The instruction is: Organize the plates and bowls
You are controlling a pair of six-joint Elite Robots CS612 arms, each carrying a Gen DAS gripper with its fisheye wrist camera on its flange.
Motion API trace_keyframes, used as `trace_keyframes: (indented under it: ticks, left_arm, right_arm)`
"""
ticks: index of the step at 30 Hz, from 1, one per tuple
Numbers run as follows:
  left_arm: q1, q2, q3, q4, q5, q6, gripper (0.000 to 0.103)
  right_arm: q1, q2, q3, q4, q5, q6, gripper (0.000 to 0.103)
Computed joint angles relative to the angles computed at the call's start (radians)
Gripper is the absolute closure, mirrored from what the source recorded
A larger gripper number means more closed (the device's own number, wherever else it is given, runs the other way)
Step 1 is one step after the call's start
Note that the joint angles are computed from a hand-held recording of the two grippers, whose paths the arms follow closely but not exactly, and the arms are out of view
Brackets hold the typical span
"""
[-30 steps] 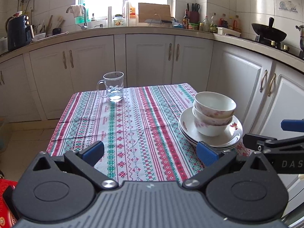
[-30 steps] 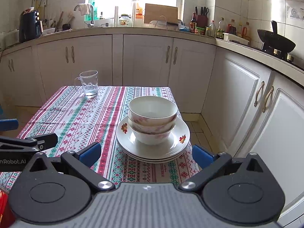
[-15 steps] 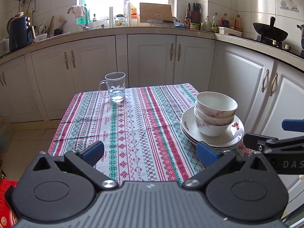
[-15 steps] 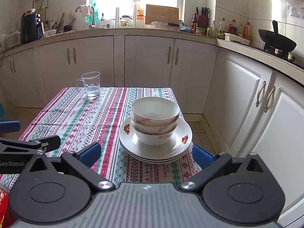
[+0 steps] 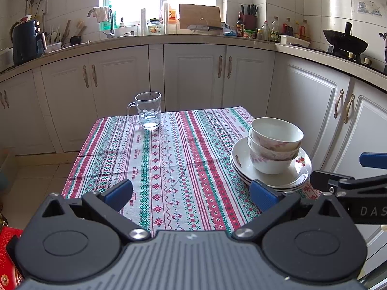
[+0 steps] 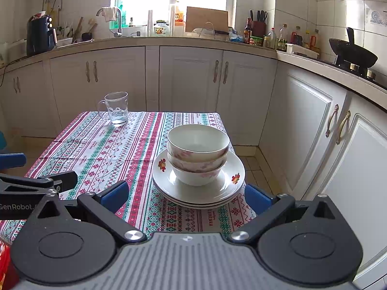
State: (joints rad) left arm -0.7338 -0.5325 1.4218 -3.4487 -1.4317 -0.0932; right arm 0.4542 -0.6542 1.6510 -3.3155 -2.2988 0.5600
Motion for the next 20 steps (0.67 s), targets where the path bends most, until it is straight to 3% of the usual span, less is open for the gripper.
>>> trace_keyframes:
  ticks: [20]
  left_arm:
    - [-0.001,-0.003,-0.001,0.004,0.002,-0.001,0.001]
  right_arm:
    - [0.002,-0.002,-0.003,0.008,-0.014,-0.011,0.000]
